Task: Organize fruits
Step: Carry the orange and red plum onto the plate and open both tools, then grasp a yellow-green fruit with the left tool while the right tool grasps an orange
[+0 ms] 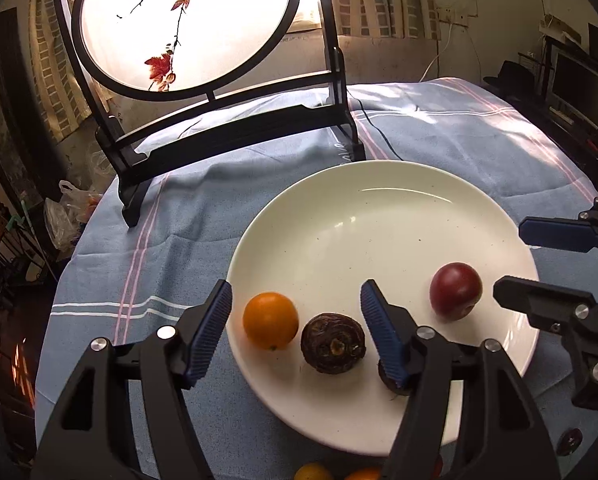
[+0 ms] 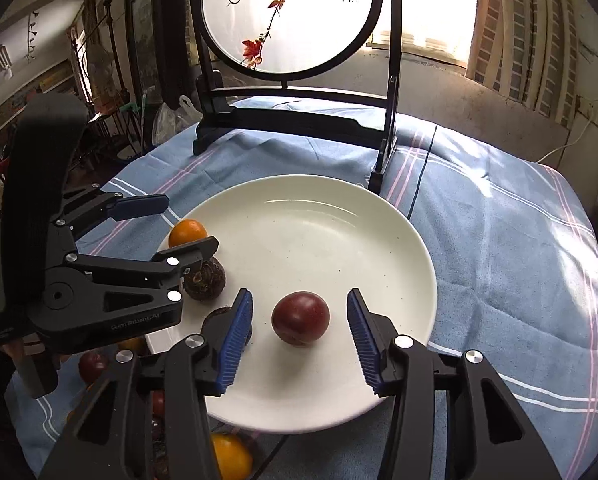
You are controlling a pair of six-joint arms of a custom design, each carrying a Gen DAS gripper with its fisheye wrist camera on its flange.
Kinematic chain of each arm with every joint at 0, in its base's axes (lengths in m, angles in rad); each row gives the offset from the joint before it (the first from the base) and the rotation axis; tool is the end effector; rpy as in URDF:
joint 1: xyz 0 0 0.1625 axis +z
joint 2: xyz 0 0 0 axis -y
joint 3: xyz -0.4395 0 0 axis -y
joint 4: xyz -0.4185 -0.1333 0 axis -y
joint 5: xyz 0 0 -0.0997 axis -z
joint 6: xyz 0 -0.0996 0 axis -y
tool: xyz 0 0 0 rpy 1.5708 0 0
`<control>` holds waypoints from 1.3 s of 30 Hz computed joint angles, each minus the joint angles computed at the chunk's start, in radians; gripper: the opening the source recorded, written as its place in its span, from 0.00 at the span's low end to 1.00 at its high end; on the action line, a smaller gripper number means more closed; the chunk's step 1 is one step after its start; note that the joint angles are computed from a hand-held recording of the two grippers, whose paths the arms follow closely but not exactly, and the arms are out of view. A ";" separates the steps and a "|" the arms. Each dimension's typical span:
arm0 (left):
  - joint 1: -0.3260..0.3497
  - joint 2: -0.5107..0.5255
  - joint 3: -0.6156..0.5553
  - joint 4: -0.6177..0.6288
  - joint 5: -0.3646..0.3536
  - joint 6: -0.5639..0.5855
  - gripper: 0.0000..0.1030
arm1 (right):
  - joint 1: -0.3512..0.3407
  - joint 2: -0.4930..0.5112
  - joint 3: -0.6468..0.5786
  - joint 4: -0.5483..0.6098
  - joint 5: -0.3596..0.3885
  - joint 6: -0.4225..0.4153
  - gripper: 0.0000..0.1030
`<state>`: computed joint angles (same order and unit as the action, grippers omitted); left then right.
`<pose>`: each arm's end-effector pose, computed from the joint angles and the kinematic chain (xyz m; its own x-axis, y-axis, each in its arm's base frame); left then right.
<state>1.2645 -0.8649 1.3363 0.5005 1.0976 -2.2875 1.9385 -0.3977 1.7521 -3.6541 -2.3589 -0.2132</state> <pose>-0.0183 -0.6504 0.1775 -0.4206 0.6092 -0.6723 0.8619 0.4996 -0.0865 0.2800 -0.5525 -0.0620 -0.7523 0.0357 0.6578 -0.4372 0.7199 -0.5391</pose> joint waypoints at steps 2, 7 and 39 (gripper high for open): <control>-0.003 -0.019 0.021 -0.012 0.005 0.008 0.63 | 0.009 -0.011 0.020 -0.011 0.004 0.013 0.49; -0.002 -0.082 0.081 -0.022 0.024 0.026 0.65 | 0.058 -0.025 0.083 -0.057 -0.017 0.031 0.50; 0.175 -0.271 0.309 0.219 0.165 0.228 0.36 | 0.172 0.092 0.172 0.111 0.016 0.201 0.38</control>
<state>1.4393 -1.1361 1.6452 0.7194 1.2628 -2.0591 2.1103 -0.3052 1.9244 -3.5428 -2.3428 -0.0119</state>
